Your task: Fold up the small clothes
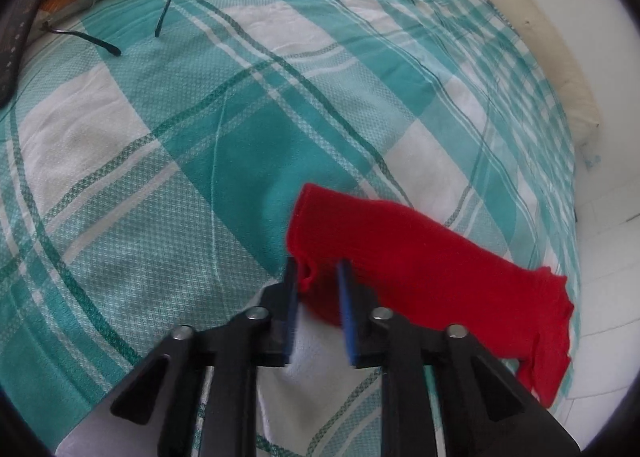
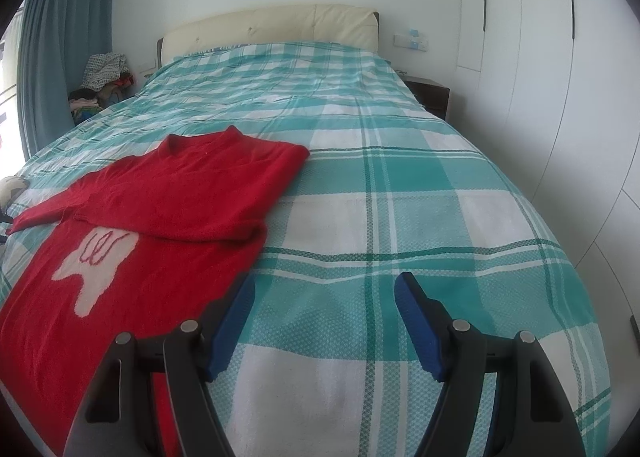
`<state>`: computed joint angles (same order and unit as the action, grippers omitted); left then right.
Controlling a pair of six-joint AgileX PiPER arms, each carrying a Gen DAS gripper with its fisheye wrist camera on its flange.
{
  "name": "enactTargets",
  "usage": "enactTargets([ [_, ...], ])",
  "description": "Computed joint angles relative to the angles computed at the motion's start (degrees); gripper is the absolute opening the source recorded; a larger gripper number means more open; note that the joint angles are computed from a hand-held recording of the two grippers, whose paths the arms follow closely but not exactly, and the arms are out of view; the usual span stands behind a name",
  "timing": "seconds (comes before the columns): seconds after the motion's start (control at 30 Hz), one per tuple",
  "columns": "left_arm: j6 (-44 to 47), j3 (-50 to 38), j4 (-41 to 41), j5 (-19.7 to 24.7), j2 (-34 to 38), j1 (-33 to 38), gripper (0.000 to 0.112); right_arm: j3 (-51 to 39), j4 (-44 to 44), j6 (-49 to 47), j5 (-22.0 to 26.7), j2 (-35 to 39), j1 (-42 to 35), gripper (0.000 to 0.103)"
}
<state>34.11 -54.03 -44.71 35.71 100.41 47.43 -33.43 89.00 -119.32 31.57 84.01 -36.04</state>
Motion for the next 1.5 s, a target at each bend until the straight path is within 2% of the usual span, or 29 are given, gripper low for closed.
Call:
enactTargets([
  [0.07,-3.38,0.96,2.70,-2.35,-3.80,-1.90,0.002,-0.30,-0.15,0.66,0.18,0.25,-0.26,0.072],
  [0.17,-7.27,-0.05,6.46,-2.18,-12.44,-7.25,0.002,-0.85,-1.66,2.81,1.96,0.30,-1.30,0.072],
  [0.3,-18.25,-7.89,15.77,0.92,-20.47,-22.44,0.002,-1.53,-3.80,5.46,3.98,0.12,-1.75,0.072],
  [0.37,-25.73,-13.65,22.65,1.41,-20.73,-33.01,0.002,-1.45,-4.07,5.73,4.76,-0.40,-1.85,0.072],
  [0.5,-37.12,-26.11,33.61,2.56,-15.13,-51.88,0.002,-1.20,-4.37,5.66,6.76,-1.59,-3.18,0.072],
  [0.6,-42.90,-32.71,39.08,2.88,-9.13,-62.24,0.002,-1.79,-5.05,6.97,8.31,-1.52,-4.51,0.072],
  [0.7,-47.64,-36.84,44.29,3.01,-2.84,-69.63,0.002,-2.48,-5.59,8.46,9.45,-1.23,-5.61,0.072],
  [0.87,-51.88,-37.15,45.68,0.47,5.51,-76.38,0.004,-3.73,-6.27,10.50,11.11,-0.34,-6.95,0.072],
  [0.9,-53.21,-37.65,47.30,1.07,7.18,-77.91,0.008,-4.11,-6.43,11.02,11.18,0.02,-6.94,0.072],
  [0.97,-55.35,-40.05,50.19,4.94,10.73,-80.29,0.045,-4.52,-6.72,11.81,11.30,0.40,-7.05,0.072],
  [1.0,-57.81,-39.04,53.08,4.96,10.78,-81.44,0.067,-4.59,-6.76,11.94,11.51,0.48,-7.26,0.072],
  [1.1,-62.15,-29.08,59.82,0.11,4.45,-82.33,0.078,-4.87,-6.86,12.42,12.69,0.41,-8.34,0.072],
  [1.23,-72.25,-15.63,71.58,-1.92,-6.08,-80.61,0.095,-5.52,-7.44,14.06,14.35,0.57,-9.83,0.072],
  [1.3,-78.90,-9.27,79.11,-0.19,-11.11,-79.25,0.097,-5.95,-8.10,15.45,14.86,0.69,-10.26,0.072],
  [1.43,-89.37,1.56,89.24,3.84,-17.86,-75.56,0.097,-5.99,-8.69,16.57,14.87,0.42,-10.52,0.072],
  [1.5,-94.91,7.80,92.41,1.17,-20.32,-72.52,0.098,-5.69,-8.62,16.37,14.89,0.03,-10.71,0.072],
])
